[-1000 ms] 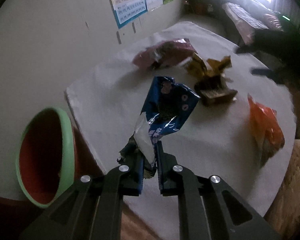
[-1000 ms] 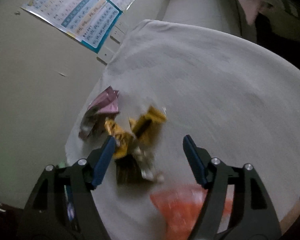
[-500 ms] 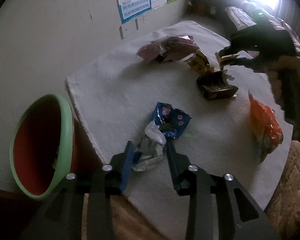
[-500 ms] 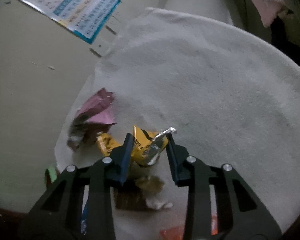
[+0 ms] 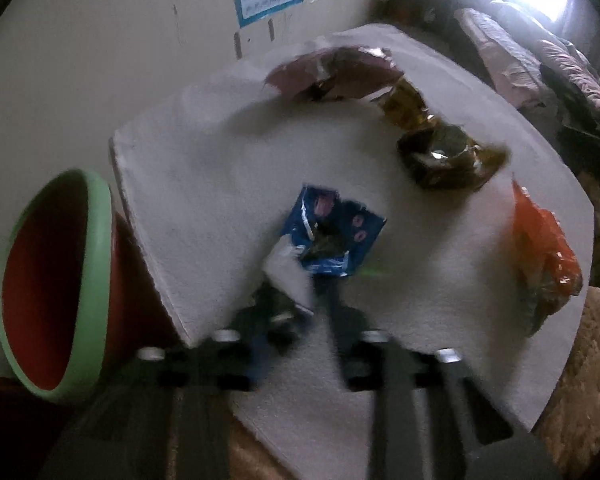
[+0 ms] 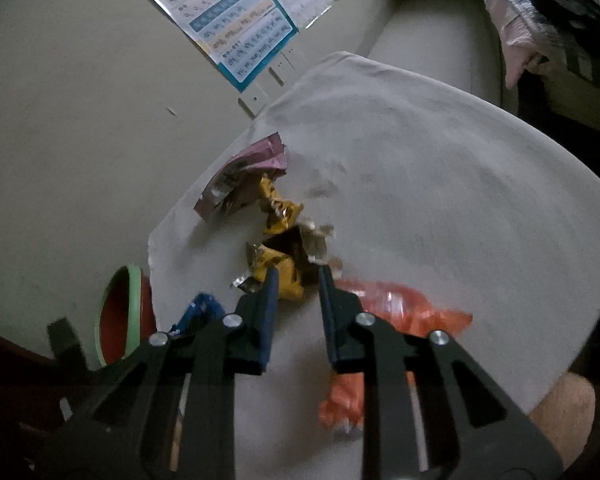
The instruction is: Collect trash
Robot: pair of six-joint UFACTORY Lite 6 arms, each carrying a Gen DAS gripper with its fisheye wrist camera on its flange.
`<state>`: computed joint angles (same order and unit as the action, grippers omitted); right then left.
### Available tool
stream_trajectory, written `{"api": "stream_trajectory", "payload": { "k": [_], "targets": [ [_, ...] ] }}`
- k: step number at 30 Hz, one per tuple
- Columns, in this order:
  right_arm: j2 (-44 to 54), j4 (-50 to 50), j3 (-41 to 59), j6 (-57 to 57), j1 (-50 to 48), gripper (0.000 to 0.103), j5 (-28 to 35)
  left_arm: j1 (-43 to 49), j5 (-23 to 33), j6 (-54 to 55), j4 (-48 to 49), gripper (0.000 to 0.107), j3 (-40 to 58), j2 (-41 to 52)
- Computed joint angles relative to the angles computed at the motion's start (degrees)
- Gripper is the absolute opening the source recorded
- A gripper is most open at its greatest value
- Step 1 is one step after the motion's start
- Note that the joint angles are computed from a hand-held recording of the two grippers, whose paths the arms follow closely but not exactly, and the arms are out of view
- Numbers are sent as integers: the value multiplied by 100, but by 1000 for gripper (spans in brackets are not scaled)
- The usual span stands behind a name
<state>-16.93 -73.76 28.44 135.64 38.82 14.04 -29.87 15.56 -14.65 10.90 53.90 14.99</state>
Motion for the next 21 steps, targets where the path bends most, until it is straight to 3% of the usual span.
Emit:
{"api": "stream_trajectory", "payload": {
  "k": [5,8,9,11,15,21],
  "targets": [
    [123,1038,243,-1114,399,22,518,134,-82,22,-131,11,-172,-319],
    [537,1721,580,-2123,406,24,493,166,-108,-142,20,11,-256,-627],
    [696,1715,654,-2137,392,27,354,176,-98,-241,111,11,-283,-769],
    [1081,1593,835,-2101,389,44,137,216,-82,-279,135,11,-308,-1017],
    [1965,2228,1440,-3066,441,44,130,293,-47,-319,233,11,-386,-1465],
    [2528,2826,1836,-3887,554,44,308,428,-25,88,-164,11,-482,-1739]
  ]
}}
